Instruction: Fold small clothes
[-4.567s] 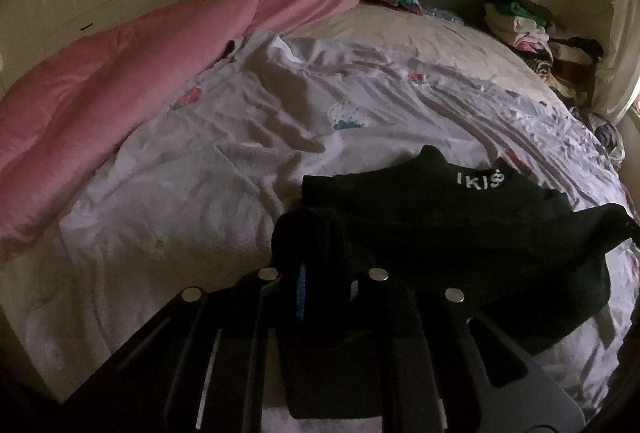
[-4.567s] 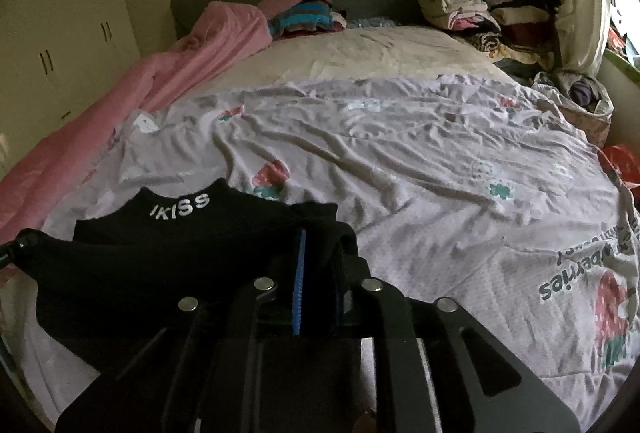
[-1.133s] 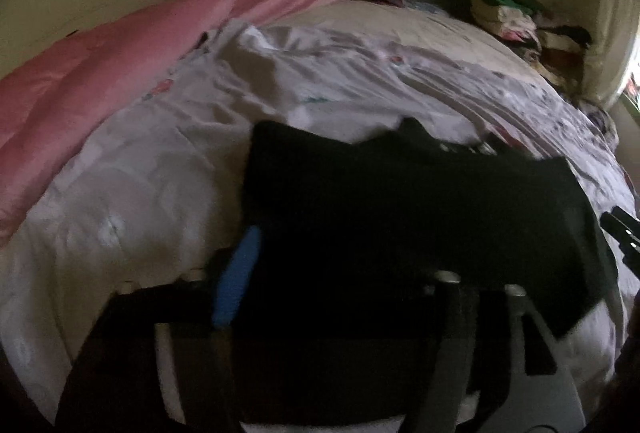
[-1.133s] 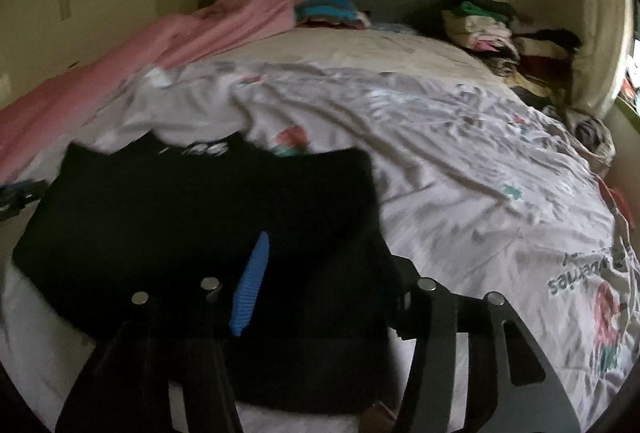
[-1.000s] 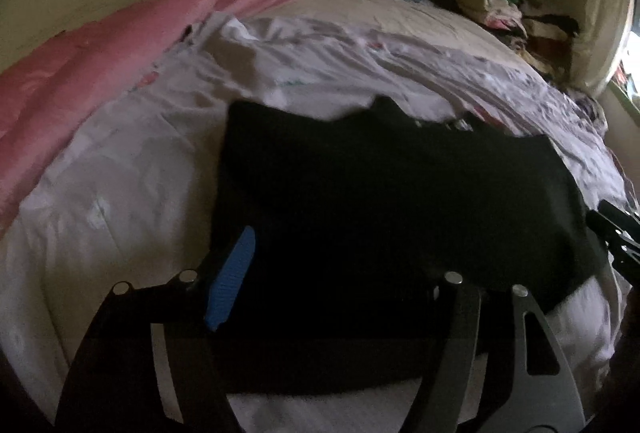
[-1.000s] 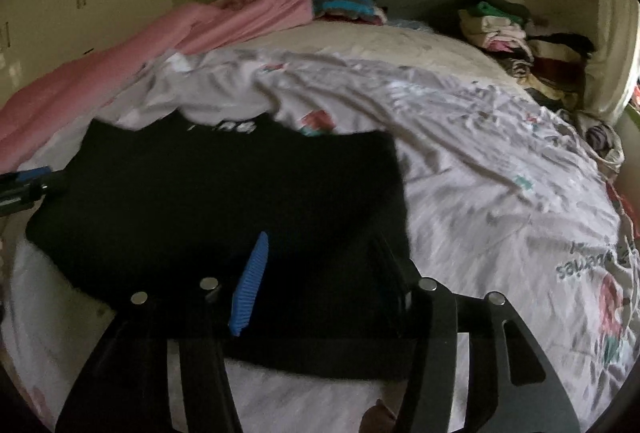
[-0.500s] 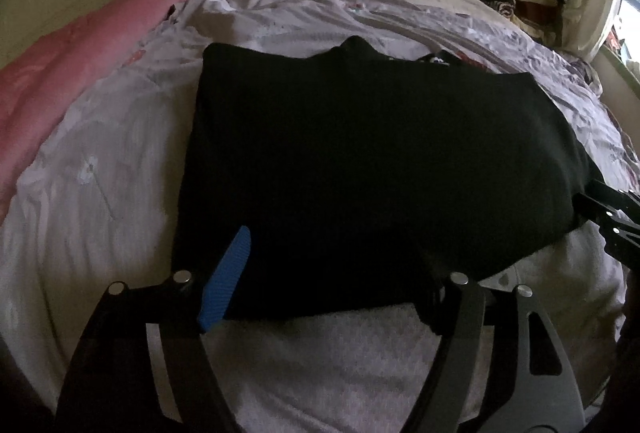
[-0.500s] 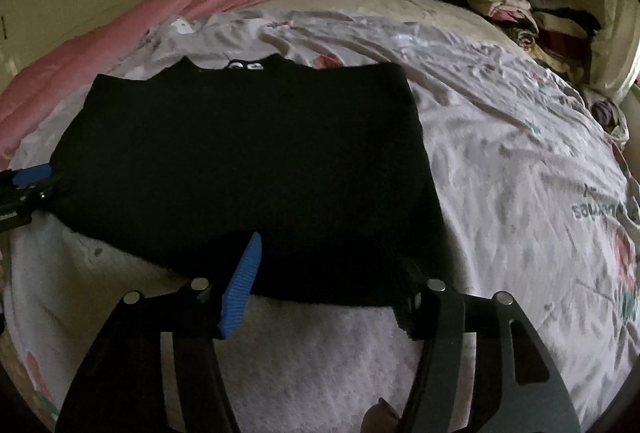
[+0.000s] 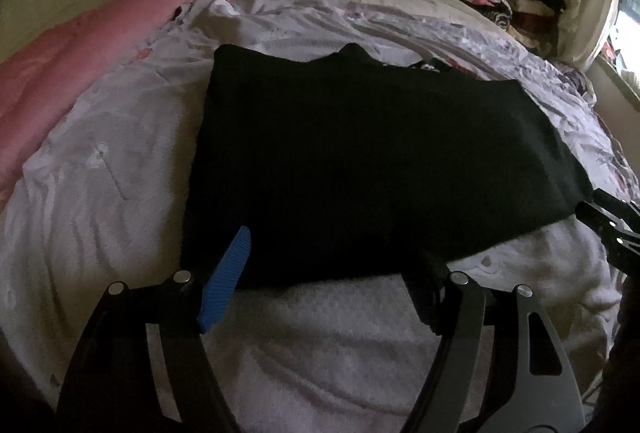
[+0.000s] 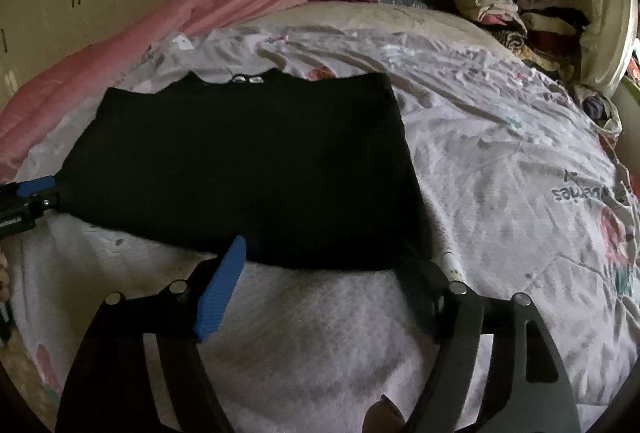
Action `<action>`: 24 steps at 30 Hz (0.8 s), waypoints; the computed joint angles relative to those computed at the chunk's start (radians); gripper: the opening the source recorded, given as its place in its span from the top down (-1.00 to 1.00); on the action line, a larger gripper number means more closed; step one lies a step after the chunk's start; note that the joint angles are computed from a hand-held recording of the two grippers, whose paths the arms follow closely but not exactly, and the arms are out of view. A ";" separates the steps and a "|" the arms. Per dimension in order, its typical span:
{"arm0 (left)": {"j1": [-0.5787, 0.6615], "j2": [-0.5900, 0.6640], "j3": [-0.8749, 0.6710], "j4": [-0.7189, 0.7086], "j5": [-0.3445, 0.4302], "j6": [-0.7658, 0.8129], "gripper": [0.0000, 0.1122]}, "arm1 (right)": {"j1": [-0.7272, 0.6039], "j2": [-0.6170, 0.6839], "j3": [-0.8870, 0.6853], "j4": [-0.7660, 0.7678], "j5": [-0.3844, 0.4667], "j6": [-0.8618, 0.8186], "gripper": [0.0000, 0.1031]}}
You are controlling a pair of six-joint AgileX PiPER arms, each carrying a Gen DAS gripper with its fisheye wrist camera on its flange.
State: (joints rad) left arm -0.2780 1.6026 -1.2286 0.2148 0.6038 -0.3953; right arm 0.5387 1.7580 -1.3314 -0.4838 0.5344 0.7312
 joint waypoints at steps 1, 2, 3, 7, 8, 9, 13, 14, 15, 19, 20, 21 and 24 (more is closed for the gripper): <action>-0.001 -0.016 0.012 -0.003 -0.005 0.001 -0.19 | 0.006 -0.009 0.008 -0.015 -0.003 0.018 -0.60; -0.003 -0.026 0.019 -0.003 -0.008 0.000 -0.26 | 0.013 -0.018 0.016 -0.034 -0.006 0.040 -0.64; -0.005 -0.040 0.029 0.004 -0.010 -0.009 -0.29 | 0.021 -0.030 0.025 -0.057 -0.008 0.063 -0.68; -0.009 -0.079 0.045 0.019 -0.008 -0.021 -0.33 | 0.056 -0.050 0.033 -0.129 0.004 0.133 -0.80; -0.010 -0.090 0.049 0.020 -0.005 -0.019 -0.40 | 0.065 -0.053 0.032 -0.141 0.010 0.141 -0.81; -0.008 -0.098 0.052 0.015 -0.004 -0.012 -0.42 | 0.072 -0.054 0.027 -0.149 0.018 0.148 -0.84; -0.010 -0.136 0.070 0.013 -0.003 -0.010 -0.53 | 0.097 -0.075 0.030 -0.181 0.025 0.176 -0.86; -0.008 -0.143 0.073 0.010 -0.001 -0.008 -0.54 | 0.103 -0.082 0.031 -0.186 0.025 0.179 -0.87; -0.009 -0.150 0.077 0.014 0.001 -0.012 -0.58 | 0.110 -0.085 0.031 -0.192 0.025 0.184 -0.88; -0.008 -0.176 0.086 0.017 0.006 -0.015 -0.67 | 0.139 -0.091 0.016 -0.212 0.038 0.192 -0.89; -0.005 -0.186 0.092 0.019 0.005 -0.015 -0.67 | 0.145 -0.090 0.010 -0.212 0.041 0.188 -0.90; -0.004 -0.190 0.093 0.023 0.006 -0.019 -0.67 | 0.154 -0.089 0.003 -0.216 0.047 0.188 -0.90; 0.008 -0.206 0.100 0.020 0.007 -0.019 -0.67 | 0.174 -0.085 -0.015 -0.217 0.057 0.182 -0.90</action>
State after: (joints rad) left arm -0.2704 1.3967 -1.1289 0.2353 0.6111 -0.4141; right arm 0.7128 1.6735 -1.3461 -0.7010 0.5911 0.9129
